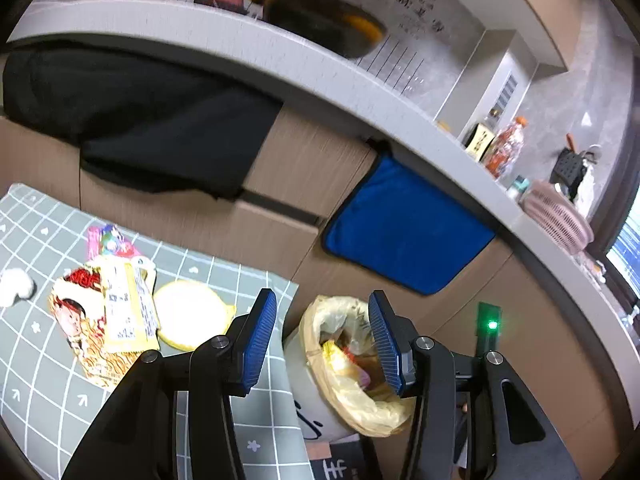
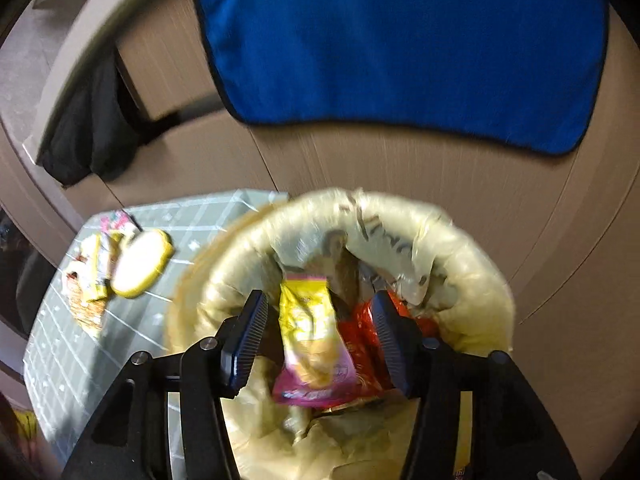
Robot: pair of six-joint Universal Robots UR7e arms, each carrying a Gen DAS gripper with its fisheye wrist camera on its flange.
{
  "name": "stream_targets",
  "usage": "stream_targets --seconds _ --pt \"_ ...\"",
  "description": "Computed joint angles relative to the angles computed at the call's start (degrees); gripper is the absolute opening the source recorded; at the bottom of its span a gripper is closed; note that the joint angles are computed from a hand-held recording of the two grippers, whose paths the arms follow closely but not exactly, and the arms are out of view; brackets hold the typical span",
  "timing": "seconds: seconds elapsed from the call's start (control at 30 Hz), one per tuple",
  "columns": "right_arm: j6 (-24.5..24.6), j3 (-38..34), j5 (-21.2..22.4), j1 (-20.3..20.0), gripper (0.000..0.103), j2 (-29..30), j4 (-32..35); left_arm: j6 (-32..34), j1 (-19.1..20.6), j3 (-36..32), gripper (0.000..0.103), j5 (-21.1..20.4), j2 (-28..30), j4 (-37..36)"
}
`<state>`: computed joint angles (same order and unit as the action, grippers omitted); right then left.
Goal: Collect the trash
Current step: 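Carry the can and yellow wrapper over the trash bin and open both grippers, then grasp the crumpled white tissue with the left gripper while the right gripper approaches the snacks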
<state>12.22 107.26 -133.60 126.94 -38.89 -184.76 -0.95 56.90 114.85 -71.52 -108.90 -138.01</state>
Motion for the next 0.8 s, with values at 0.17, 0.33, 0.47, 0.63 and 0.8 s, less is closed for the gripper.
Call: stream_targets --seconds 0.17,0.33,0.47,0.63,0.8 --pt "-3.5 -3.4 -3.7 5.8 0.051 0.0 0.1 0.4 -1.9 -1.1 0.049 1.4 -3.4 -0.3" --pt "-7.2 -9.7 -3.3 10.2 0.05 1.9 -0.6 1.1 -1.8 -4.1 0.049 4.6 -6.2 -1.1" --pt "-12.4 -17.5 -4.5 13.3 0.05 6.2 0.2 3.1 -0.9 -6.5 0.049 8.3 -7.8 -2.4" --pt "-16.4 -27.2 -3.1 15.6 0.05 12.3 2.9 6.2 3.5 -9.9 0.05 11.3 -8.6 -3.9" --pt "-18.8 -35.4 -0.1 16.2 0.05 18.6 4.9 12.0 12.0 -11.9 0.05 9.6 -6.9 -4.9"
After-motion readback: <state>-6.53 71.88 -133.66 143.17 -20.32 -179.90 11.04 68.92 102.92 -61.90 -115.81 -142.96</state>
